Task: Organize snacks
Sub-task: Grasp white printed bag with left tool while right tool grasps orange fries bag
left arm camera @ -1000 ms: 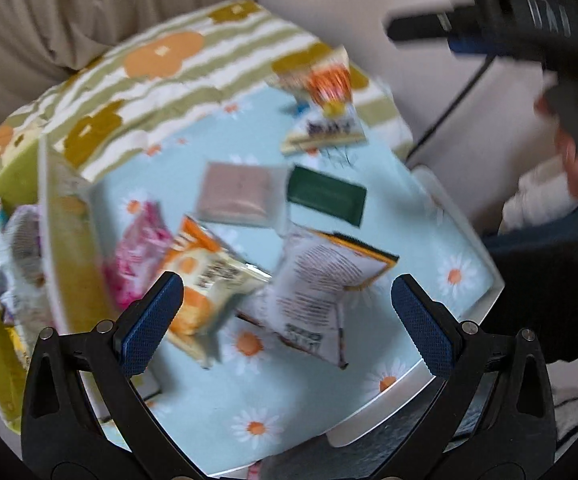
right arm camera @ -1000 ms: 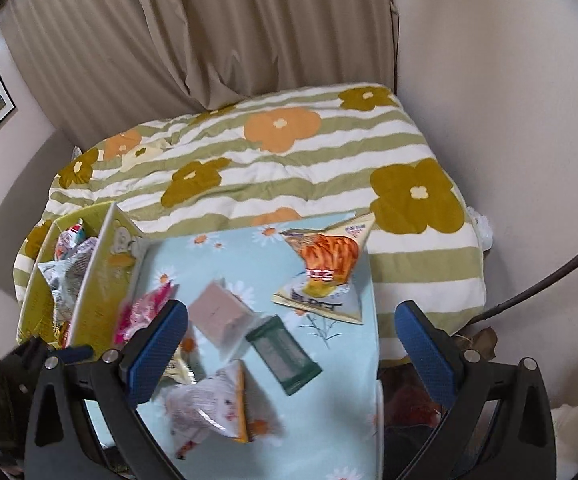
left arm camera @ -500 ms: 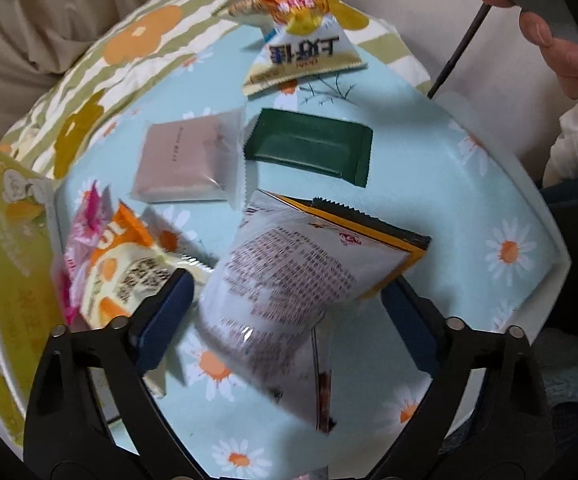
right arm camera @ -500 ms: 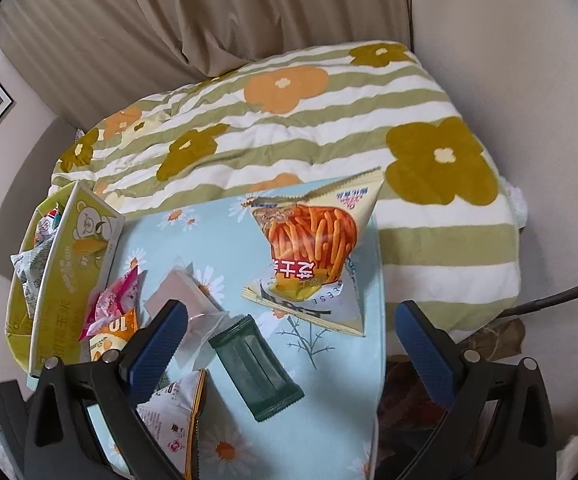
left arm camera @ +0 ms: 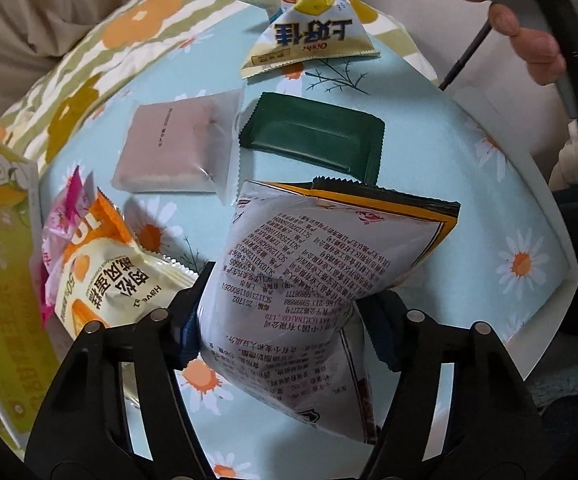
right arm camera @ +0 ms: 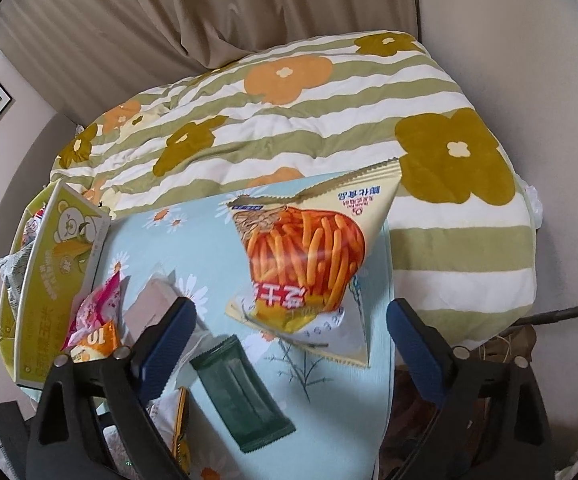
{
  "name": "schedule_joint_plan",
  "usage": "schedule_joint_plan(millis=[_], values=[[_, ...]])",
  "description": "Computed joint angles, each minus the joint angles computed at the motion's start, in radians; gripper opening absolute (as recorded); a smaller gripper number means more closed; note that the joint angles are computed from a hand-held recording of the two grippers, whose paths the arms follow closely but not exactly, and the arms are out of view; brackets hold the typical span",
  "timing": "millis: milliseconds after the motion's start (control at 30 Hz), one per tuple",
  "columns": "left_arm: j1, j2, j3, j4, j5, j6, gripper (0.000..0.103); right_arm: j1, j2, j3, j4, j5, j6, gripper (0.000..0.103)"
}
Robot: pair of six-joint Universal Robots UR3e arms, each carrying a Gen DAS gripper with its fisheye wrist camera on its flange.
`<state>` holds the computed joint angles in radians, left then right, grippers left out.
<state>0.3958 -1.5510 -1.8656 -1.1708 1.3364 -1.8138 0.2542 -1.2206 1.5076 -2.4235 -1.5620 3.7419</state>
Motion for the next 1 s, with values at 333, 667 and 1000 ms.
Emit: schedule_joint_plan(millis=[333,667,1000], values=[[0.011,-0.038,0.072,-0.094,-0.012,-0.053,0.061,-0.026,0.097,-0.056,-0.012,0.033,-0.033,0.069],[0.034,-0.055,0.154,-0.210,-0.042,-0.057,0.061,-0.025,0.100,-0.058,-0.011,0.043,-0.049,0.042],[0.087,-0.017,0.263,-0.383,-0.126,-0.038,0.061,0.000,0.000,-0.043,0.018,-0.007,-0.016,0.041]])
